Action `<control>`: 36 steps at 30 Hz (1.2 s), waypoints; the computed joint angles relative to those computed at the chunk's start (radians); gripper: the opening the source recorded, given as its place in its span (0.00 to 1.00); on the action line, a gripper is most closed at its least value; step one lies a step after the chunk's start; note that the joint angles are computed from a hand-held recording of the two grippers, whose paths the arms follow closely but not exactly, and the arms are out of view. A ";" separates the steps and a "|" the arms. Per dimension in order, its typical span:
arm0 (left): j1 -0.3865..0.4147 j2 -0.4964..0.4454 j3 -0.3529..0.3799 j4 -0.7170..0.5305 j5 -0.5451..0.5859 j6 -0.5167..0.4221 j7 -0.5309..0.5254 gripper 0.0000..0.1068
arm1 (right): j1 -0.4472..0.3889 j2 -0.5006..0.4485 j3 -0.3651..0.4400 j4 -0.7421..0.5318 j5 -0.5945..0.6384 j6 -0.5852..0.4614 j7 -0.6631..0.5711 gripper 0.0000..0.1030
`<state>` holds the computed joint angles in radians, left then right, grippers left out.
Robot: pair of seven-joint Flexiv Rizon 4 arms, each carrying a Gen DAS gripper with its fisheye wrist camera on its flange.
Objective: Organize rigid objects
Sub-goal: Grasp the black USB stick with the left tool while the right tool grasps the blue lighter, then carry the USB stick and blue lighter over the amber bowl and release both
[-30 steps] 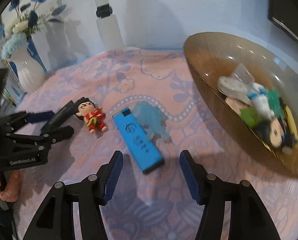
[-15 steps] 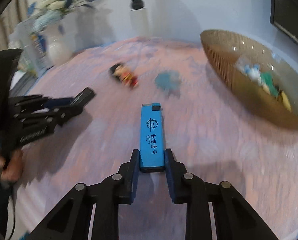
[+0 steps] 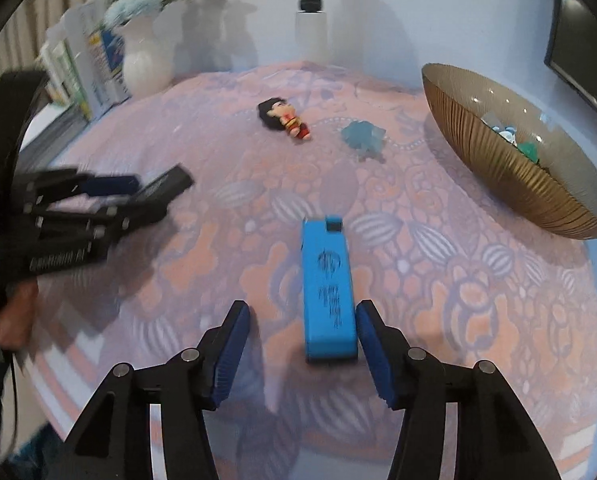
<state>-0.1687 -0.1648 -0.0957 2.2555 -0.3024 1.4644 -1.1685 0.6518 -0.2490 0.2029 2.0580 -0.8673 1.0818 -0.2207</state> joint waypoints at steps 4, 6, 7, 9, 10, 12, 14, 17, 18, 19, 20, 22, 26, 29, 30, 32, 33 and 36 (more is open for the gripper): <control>0.022 0.003 -0.033 0.009 -0.031 0.005 0.030 0.48 | 0.010 -0.014 -0.007 -0.020 -0.011 -0.006 0.035 0.39; 0.031 0.009 -0.071 0.027 -0.100 0.024 0.103 0.31 | 0.012 -0.013 -0.014 -0.010 -0.043 0.025 0.053 0.28; 0.013 0.007 -0.055 0.024 -0.075 0.028 0.094 0.27 | 0.015 -0.011 -0.016 -0.006 -0.059 0.027 0.065 0.26; -0.002 0.009 -0.052 0.021 -0.067 0.023 0.100 0.20 | 0.017 -0.008 -0.014 -0.005 -0.069 0.026 0.079 0.24; 0.004 0.014 -0.075 0.024 -0.107 0.017 0.128 0.20 | 0.009 -0.005 -0.013 0.004 -0.071 0.061 0.088 0.23; -0.008 0.014 -0.078 0.016 -0.144 0.005 0.122 0.20 | -0.026 0.006 -0.039 0.045 -0.110 0.245 0.157 0.23; -0.015 0.015 -0.092 0.005 -0.191 0.017 0.130 0.20 | -0.042 0.036 -0.102 0.083 -0.224 0.364 0.292 0.23; -0.020 0.021 -0.131 -0.022 -0.279 0.054 0.182 0.20 | -0.113 0.101 -0.181 0.119 -0.466 0.490 0.541 0.23; -0.023 0.023 -0.138 -0.032 -0.303 0.058 0.198 0.20 | -0.144 0.123 -0.201 0.121 -0.570 0.518 0.633 0.23; -0.028 0.021 -0.145 -0.051 -0.322 0.056 0.214 0.20 | -0.171 0.149 -0.202 0.131 -0.609 0.521 0.671 0.23; -0.039 0.015 -0.142 -0.074 -0.321 0.052 0.214 0.20 | -0.191 0.176 -0.190 0.150 -0.582 0.500 0.649 0.23; -0.058 0.001 -0.133 -0.110 -0.307 0.043 0.201 0.20 | -0.220 0.219 -0.156 0.188 -0.478 0.450 0.564 0.23; -0.074 -0.032 -0.136 -0.194 -0.281 0.027 0.184 0.20 | -0.292 0.287 -0.115 0.220 -0.434 0.425 0.528 0.23; -0.083 -0.054 -0.152 -0.275 -0.277 0.011 0.181 0.20 | -0.357 0.346 -0.093 0.215 -0.475 0.387 0.544 0.23; -0.092 -0.065 -0.149 -0.305 -0.260 0.011 0.171 0.20 | -0.365 0.367 -0.077 0.211 -0.432 0.328 0.497 0.23; -0.105 -0.096 -0.150 -0.378 -0.225 0.007 0.156 0.20 | -0.374 0.392 -0.037 0.189 -0.358 0.192 0.416 0.23; -0.106 -0.110 -0.156 -0.405 -0.217 0.002 0.152 0.20 | -0.383 0.399 -0.020 0.169 -0.340 0.115 0.390 0.23; -0.075 -0.174 -0.226 -0.512 -0.290 -0.083 0.182 0.20 | -0.429 0.387 -0.006 0.127 -0.346 0.054 0.372 0.23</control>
